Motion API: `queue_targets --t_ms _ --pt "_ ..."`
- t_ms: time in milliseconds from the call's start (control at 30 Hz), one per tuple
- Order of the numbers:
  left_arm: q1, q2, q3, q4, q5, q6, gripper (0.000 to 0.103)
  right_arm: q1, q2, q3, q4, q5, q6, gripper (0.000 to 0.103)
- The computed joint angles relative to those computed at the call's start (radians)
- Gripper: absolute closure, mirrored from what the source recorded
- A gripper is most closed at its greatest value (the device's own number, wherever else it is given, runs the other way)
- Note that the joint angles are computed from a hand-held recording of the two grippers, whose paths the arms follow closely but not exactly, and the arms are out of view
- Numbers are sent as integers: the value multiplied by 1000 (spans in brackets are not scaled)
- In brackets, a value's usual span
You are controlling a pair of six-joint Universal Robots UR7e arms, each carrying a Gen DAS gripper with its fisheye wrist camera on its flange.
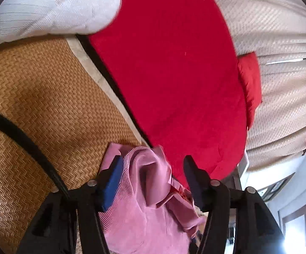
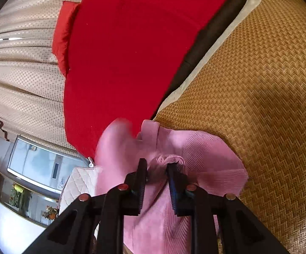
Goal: Fold large clothes
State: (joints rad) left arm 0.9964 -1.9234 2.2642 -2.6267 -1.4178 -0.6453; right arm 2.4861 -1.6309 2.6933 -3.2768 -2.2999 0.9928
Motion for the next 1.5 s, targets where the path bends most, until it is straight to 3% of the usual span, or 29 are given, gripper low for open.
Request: queue_targets --t_ms 33,67,100,133,200,267,333,400,433,467,533,600,667,767,833,1000,1133,1167,1267,1300,1400,1500 --pt "-17 -8 10 4 30 2 39 30 16 -22 22 -45 -19 71" --pt "-28 -8 8 29 47 4 37 63 46 -43 20 -93 -47 56" --pt "-38 -5 -2 78 53 10 37 105 61 -60 22 -137 -65 30" --pt "-45 -4 -10 120 51 24 37 141 98 -75 -19 -162 -97 26" --pt "-70 -12 -1 153 70 40 34 160 128 -100 -58 -105 -191 26" --pt "-114 -11 2 216 110 53 32 171 153 -140 11 -50 -248 26" --pt "-173 1 -1 306 208 66 32 146 188 -169 97 3 -257 28" --pt "-211 14 2 384 289 81 33 125 210 -189 183 1 -225 30" --pt "-223 14 3 424 312 92 38 114 215 -199 252 -18 -183 31" --pt "-238 21 1 462 342 103 56 100 210 -202 316 -32 -129 32" --pt "-265 42 -8 581 419 104 78 55 180 -189 425 -41 -14 33" --pt "-248 31 -8 593 377 102 84 15 163 -157 387 5 8 33" --pt "-251 11 -14 621 360 111 92 23 161 -152 368 0 20 33" --pt "-271 -25 -17 699 344 112 93 63 149 -172 460 -70 53 33" --pt "-284 -41 -17 753 337 89 93 41 161 -173 505 -103 57 33" --pt "-346 -100 -1 861 366 37 93 12 245 -218 549 -164 -28 34" --pt "-407 -172 23 948 354 -28 93 -67 288 -212 397 -170 -197 37" --pt "-421 -183 29 960 357 -32 93 -87 283 -211 380 -168 -225 44" --pt "-467 -207 36 992 370 -62 93 -133 246 -179 290 -110 -308 48" --pt "-470 -219 32 980 374 -58 93 -136 233 -175 290 -100 -307 48" --pt "-469 -230 38 856 388 -23 92 -87 167 -200 434 -123 -243 48" --pt "-510 -243 64 726 440 23 71 -19 119 -213 435 -130 -224 48"
